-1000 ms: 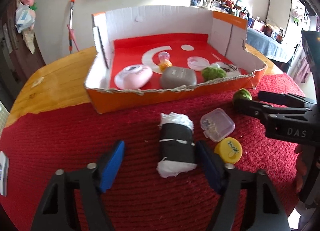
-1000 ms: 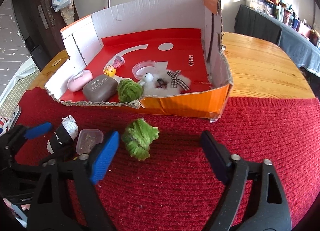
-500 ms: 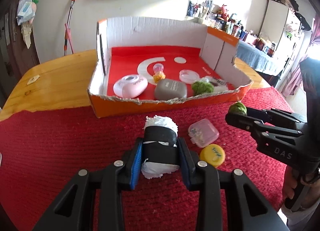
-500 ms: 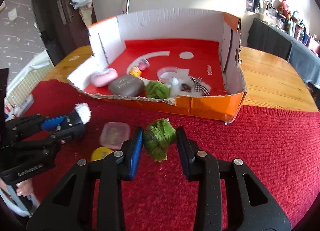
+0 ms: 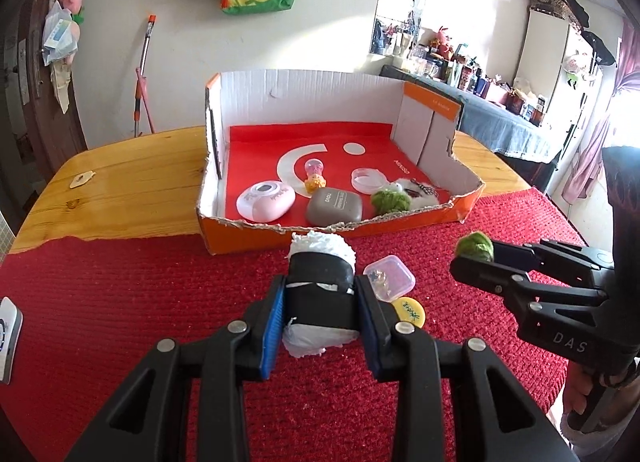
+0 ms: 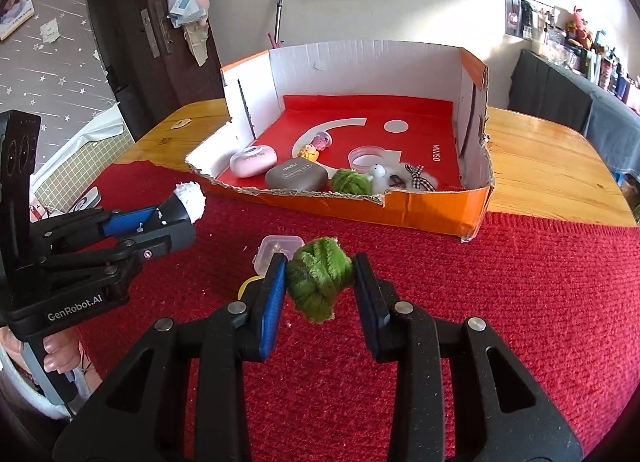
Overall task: Organize objects
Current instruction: 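Carry the black-and-white plush into the box with the left tool while the right tool carries the green plush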
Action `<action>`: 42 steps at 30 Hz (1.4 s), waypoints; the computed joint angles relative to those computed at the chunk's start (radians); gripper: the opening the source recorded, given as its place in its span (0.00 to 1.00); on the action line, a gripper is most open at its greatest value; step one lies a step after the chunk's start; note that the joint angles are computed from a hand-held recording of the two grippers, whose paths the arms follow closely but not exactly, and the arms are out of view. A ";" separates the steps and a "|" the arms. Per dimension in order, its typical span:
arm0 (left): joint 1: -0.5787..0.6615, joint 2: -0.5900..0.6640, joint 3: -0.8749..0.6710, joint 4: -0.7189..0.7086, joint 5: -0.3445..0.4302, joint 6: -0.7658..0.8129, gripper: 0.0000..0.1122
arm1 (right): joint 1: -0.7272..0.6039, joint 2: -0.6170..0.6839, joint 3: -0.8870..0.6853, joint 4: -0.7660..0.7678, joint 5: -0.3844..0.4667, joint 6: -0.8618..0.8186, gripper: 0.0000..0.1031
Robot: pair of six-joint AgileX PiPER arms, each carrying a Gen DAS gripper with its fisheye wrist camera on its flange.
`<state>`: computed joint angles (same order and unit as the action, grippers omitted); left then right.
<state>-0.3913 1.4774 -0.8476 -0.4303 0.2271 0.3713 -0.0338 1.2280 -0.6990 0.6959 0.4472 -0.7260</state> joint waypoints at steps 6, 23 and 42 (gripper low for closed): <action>0.000 -0.025 -0.040 0.140 0.020 -0.135 0.31 | -0.016 -0.045 -0.024 0.001 0.037 -0.008 0.31; -0.019 0.513 -0.886 0.489 0.472 -0.439 0.31 | 0.101 0.501 -0.793 -0.562 0.271 0.515 0.31; 0.023 0.805 -1.279 0.401 0.719 -0.412 0.31 | 0.080 0.936 -1.349 -0.608 0.641 0.626 0.31</action>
<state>-0.3687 2.2820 -2.1262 -0.0294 0.9462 -0.0411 0.0465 2.1636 -2.0483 0.0878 1.0882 -0.0999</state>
